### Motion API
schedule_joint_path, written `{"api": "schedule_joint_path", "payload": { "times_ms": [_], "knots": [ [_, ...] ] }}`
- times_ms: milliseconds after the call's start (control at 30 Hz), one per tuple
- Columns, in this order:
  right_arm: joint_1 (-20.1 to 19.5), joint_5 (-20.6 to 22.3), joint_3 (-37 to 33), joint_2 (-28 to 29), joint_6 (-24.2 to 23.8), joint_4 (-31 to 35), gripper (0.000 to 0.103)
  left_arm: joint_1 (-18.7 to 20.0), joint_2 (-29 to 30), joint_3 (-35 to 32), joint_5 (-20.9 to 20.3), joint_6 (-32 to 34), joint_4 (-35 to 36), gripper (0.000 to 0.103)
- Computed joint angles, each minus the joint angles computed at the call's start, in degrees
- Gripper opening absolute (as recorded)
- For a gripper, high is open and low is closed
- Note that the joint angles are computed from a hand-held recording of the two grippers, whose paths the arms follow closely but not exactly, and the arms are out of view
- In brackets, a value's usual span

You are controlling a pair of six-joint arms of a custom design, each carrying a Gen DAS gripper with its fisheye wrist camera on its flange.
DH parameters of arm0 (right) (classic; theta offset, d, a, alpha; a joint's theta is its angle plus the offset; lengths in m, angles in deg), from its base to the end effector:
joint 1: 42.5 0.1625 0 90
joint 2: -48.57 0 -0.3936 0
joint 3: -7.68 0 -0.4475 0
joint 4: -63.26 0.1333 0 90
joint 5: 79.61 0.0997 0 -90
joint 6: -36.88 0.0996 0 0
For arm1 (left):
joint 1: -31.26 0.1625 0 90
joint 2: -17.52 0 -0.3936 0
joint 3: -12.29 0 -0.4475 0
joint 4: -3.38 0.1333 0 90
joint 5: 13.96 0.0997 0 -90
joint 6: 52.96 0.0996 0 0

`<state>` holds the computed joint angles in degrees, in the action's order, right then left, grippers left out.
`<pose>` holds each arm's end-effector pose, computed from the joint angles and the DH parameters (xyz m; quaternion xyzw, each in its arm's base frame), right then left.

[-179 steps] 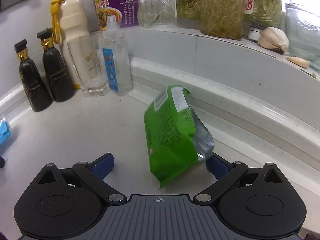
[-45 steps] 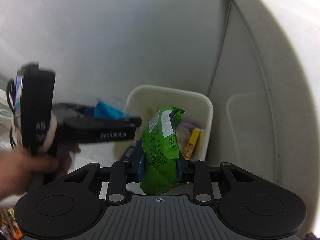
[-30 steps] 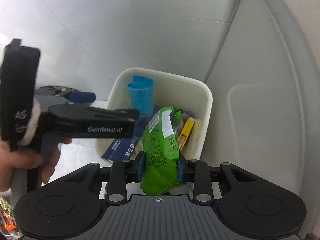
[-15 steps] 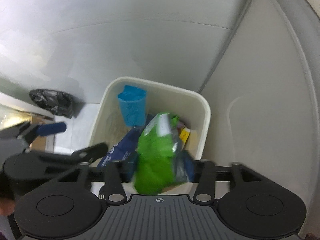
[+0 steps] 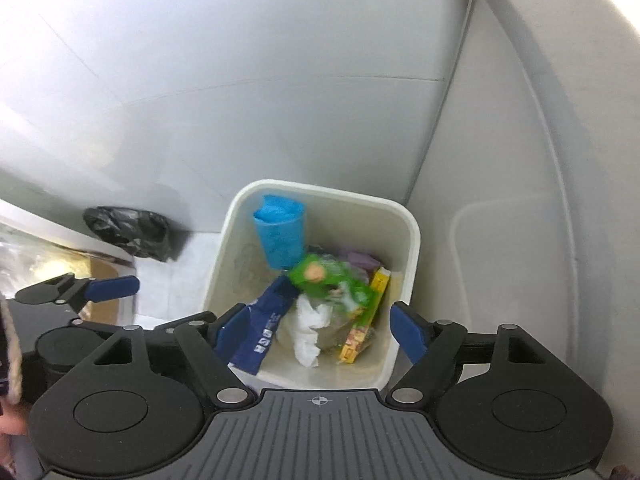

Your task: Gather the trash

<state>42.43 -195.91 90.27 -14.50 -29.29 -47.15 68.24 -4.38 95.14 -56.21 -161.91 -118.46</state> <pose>0.0269 -0.7063 0.2762 0.4934 -0.8395 -0.1263 0.1893 -0.3843 -0.5486 -0.1889 -0.3252 0.8294 -0.3509 0.2884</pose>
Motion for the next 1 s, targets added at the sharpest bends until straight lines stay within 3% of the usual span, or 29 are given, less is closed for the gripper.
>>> {"api": "schedule_joint_path", "payload": {
  "times_ms": [367,633,767,900,1000],
  "knots": [
    [-0.09,6.7,-1.01,-8.01,-6.85,8.83,0.087,-3.03,-1.43,-5.43,-2.56,-7.85,14.58,0.102],
    [-0.09,11.44,-3.94,-13.52,-9.91,12.5,0.093,-5.8,-0.98,-15.38,-5.01,-13.0,28.15,0.102],
    [0.24,12.84,-6.75,-14.76,-8.05,11.07,0.096,-7.19,2.11,-24.7,-5.99,-12.34,36.15,0.102],
    [0.18,13.72,-11.95,-13.68,-2.85,11.56,0.099,-8.35,7.15,-36.29,-6.28,-12.92,45.45,0.102],
    [0.28,12.53,-14.73,-12.72,0.22,10.83,0.1,-8.9,9.77,-41.63,-6.21,-13.0,47.98,0.102]
  ]
}}
